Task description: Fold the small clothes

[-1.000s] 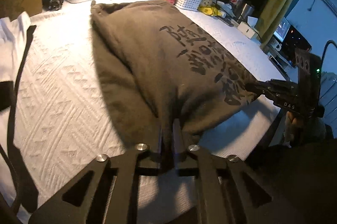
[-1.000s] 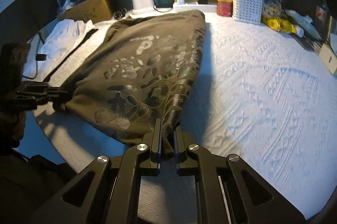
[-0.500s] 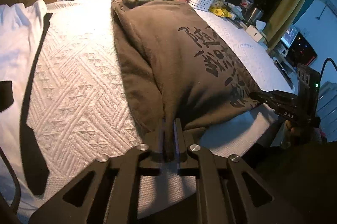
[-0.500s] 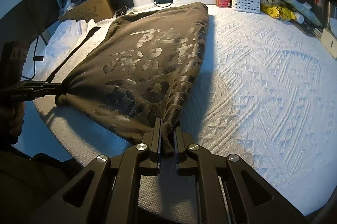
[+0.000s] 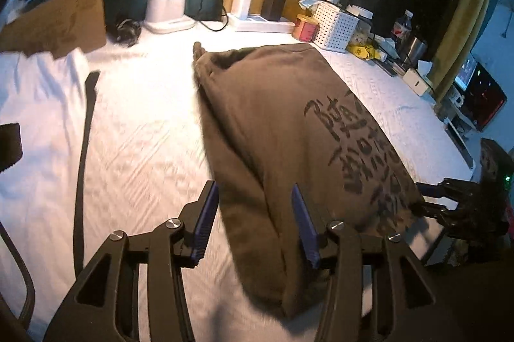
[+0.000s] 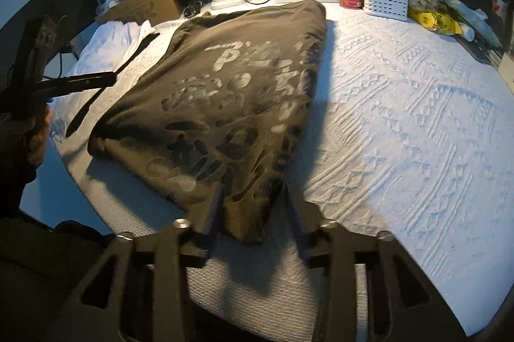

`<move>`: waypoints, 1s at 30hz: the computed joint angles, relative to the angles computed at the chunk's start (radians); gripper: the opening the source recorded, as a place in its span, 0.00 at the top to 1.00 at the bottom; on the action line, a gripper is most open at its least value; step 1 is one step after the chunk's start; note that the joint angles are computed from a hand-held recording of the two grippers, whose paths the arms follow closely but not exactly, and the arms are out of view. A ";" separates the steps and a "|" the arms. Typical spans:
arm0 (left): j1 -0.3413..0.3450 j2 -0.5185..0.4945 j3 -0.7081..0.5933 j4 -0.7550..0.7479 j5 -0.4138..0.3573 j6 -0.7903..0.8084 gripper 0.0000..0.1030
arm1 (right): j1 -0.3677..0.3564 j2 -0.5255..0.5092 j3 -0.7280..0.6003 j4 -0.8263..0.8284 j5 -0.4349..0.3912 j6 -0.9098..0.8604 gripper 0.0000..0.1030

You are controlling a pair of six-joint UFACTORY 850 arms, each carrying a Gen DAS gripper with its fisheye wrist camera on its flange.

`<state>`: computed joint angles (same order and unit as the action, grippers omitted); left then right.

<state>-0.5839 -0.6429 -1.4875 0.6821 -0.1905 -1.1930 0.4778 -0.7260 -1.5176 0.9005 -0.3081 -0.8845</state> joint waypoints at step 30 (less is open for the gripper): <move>0.119 -0.310 -0.442 -0.206 -0.119 0.343 0.98 | -0.041 -0.411 -0.703 -0.447 -0.222 0.479 0.55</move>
<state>-0.4651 -0.9532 -1.9293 0.4759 -0.3090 -0.8503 0.4364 -1.1371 -2.2210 0.4533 -0.5300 -0.4056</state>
